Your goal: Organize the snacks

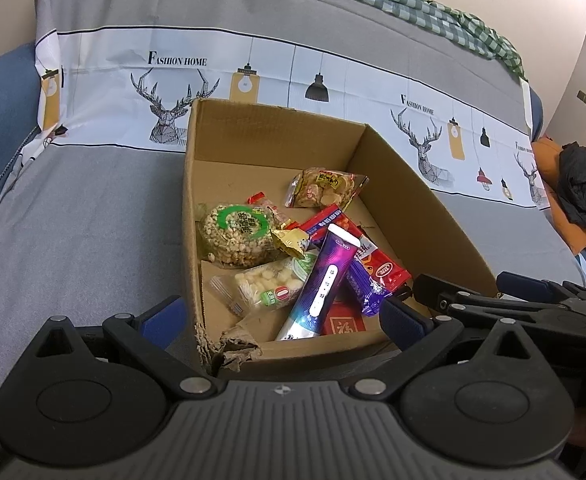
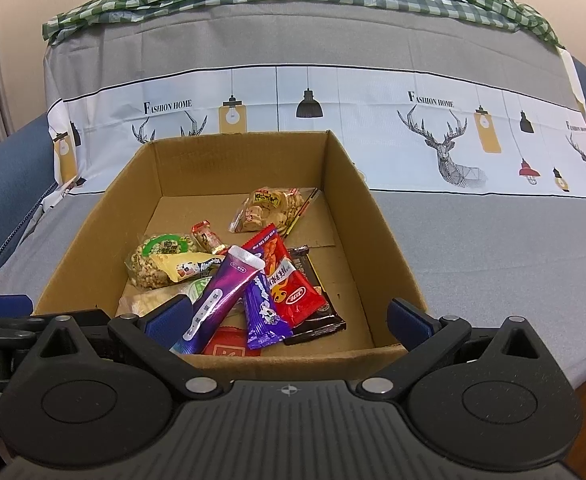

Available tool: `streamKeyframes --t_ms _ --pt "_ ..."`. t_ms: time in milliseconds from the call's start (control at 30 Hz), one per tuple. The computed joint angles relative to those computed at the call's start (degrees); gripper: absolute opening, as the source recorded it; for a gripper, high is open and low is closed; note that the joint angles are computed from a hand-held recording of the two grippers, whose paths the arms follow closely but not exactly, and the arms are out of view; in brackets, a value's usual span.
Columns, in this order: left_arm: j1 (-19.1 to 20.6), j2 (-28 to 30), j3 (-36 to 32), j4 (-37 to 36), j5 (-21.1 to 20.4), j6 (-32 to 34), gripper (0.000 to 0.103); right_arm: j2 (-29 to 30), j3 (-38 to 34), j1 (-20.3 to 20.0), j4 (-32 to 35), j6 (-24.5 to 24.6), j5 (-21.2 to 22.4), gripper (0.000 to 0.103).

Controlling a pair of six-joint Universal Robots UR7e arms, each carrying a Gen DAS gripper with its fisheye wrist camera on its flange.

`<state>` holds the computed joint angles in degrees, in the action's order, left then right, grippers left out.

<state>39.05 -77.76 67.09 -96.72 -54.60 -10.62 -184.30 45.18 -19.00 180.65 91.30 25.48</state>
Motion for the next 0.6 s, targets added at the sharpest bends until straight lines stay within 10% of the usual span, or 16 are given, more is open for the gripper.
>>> streamKeyframes --t_ms 600 --pt "0.19 0.11 -0.18 -0.20 -0.70 0.20 0.103 0.20 -0.37 -0.13 0.05 0.03 0.02 0.102"
